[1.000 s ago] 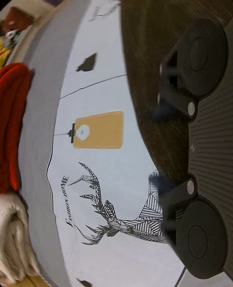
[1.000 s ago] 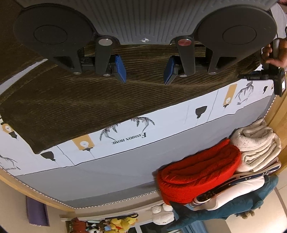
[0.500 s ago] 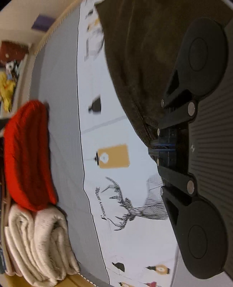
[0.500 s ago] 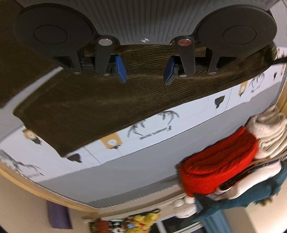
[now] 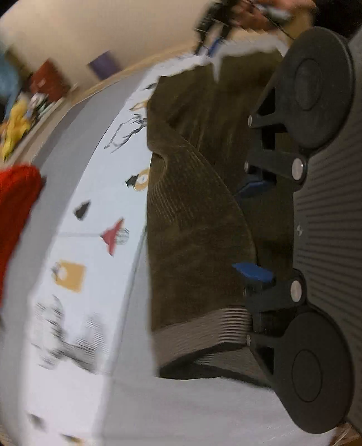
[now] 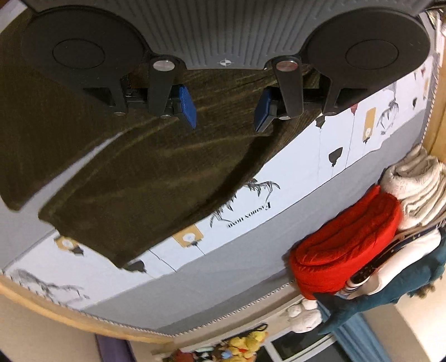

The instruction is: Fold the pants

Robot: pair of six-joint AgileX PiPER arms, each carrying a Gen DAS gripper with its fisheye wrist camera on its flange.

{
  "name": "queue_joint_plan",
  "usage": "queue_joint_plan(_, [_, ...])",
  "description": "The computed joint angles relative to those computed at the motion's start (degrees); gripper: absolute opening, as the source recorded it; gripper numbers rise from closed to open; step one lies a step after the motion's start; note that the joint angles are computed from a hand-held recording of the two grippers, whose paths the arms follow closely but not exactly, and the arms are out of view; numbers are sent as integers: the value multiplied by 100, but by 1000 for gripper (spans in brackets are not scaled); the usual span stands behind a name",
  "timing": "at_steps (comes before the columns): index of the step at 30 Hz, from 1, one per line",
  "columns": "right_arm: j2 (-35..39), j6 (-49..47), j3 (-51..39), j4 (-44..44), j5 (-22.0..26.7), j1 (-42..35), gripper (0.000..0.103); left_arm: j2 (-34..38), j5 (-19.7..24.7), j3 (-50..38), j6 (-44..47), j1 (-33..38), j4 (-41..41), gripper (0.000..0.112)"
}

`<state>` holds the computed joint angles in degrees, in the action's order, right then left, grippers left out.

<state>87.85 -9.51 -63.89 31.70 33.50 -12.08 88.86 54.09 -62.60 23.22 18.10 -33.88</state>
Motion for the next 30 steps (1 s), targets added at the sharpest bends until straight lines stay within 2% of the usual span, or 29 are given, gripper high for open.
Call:
queue_joint_plan(2, [22,35,-21,106,9,-63,48,425,411,-327,-521,176,116,56])
queue_joint_plan(4, [50,136,-61,88,-51,-74,48,789,600,-523,-1074,262,245,56])
queue_joint_plan(6, [95,140,-107,173,-116,-92,48,1079,564,-716,-1765,227,545,56])
queue_joint_plan(10, [315,-53,-341,519,-281,-142,34,1358,351,-920,-2361,303,524,59])
queue_joint_plan(11, [417,-137,-454,648,-289,-158,33,1413,327,-978,-2431,297,474,63])
queue_joint_plan(14, [892,-439,-994,1154,-160,-260,33,1496,84,-1139,-2950,86,851,63])
queue_joint_plan(16, [1306,-561,-1441,1433,-20,-341,35,1553,23,-1242,-3335,-18,1187,59])
queue_joint_plan(18, [1841,-557,-1981,1633,108,-405,36,1570,-59,-1312,-3681,-113,1562,34])
queue_joint_plan(21, [2713,171,-2860,1450,244,-405,36,1524,-215,-1345,-3921,-193,1979,23])
queue_joint_plan(23, [3321,837,-3474,1226,349,-389,37,1431,-386,-1306,-4235,-292,2396,21])
queue_joint_plan(30, [5086,2486,-5692,305,806,-280,43,1613,-429,-1504,-4736,-406,2960,20])
